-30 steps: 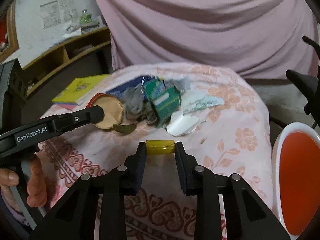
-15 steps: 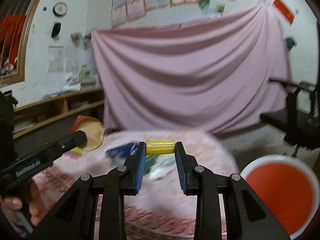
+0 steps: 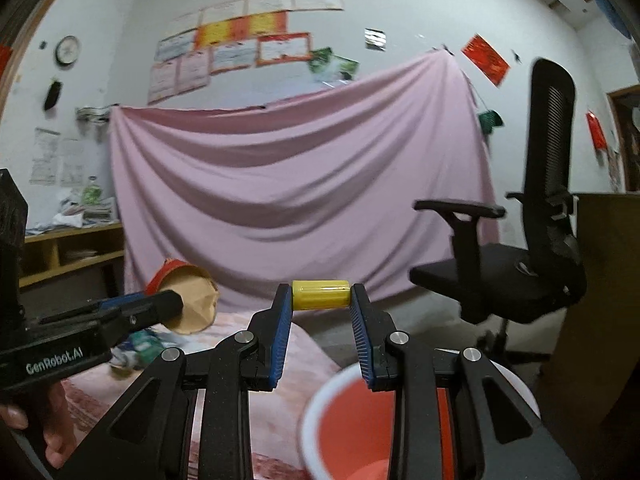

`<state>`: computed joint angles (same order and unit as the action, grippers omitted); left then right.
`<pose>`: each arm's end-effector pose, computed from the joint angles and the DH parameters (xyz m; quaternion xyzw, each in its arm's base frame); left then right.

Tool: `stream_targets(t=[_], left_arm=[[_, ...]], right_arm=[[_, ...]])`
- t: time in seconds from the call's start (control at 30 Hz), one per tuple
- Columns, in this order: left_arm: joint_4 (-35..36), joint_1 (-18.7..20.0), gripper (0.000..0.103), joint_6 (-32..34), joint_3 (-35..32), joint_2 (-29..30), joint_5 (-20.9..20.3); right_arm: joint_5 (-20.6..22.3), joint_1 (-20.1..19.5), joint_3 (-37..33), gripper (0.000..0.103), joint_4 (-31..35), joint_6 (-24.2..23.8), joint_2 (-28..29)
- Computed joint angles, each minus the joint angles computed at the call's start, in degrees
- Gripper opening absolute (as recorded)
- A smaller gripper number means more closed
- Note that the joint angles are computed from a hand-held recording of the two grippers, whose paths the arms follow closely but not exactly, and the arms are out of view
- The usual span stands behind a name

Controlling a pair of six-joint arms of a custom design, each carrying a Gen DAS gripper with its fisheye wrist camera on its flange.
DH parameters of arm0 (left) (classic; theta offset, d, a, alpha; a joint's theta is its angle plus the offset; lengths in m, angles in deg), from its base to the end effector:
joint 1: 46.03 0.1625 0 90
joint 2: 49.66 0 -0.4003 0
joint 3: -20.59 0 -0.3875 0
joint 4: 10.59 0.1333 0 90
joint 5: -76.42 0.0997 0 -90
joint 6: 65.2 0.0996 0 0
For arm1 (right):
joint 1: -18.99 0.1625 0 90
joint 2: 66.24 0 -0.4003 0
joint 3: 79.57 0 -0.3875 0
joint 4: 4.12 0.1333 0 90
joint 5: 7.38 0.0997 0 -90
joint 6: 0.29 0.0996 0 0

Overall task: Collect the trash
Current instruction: 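Carry both items over the orange bucket and open both tools to drop them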

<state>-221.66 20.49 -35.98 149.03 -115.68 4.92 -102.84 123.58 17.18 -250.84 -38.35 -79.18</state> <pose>-0.0379 -0.5010 0.2208 0.3114 0.8061 -0.4758 0.1642 0.2599 -0.5069 -0.0669 0.3309 -0.7326 0.5733 0.1582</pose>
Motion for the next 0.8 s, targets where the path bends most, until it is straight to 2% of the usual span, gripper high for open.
stream_targets(t=[0.2, 0.43, 0.5, 0.6, 0.8], left_arm=[[14.29, 0.17, 0.022, -7.75, -5.95, 1.52, 0.19], [25.84, 0.21, 0.026, -12.87, -11.18, 2.91, 1.59], [28.07, 0.48, 0.03, -14.46, -12.77, 3.76, 1.64], [30.46, 1.34, 0.037, -16.66, -14.3, 4.38, 0.06], [31.49, 1.51, 0.04, -17.72, -15.11, 4.54, 1.05]], right_arm=[[-2.65, -2.28, 1.76, 0.027, 3.76, 3.43, -2.54], [-5.09, -3.72, 2.41, 0.028, 8.0, 8.08, -4.25], [-5.1, -4.52, 2.83, 0.031, 9.58, 10.15, -5.1], [-4.9, -5.46, 3.46, 0.044, 10.36, 12.87, -5.82], [-4.51, -6.66, 4.15, 0.046, 11.96, 15.94, -6.96]])
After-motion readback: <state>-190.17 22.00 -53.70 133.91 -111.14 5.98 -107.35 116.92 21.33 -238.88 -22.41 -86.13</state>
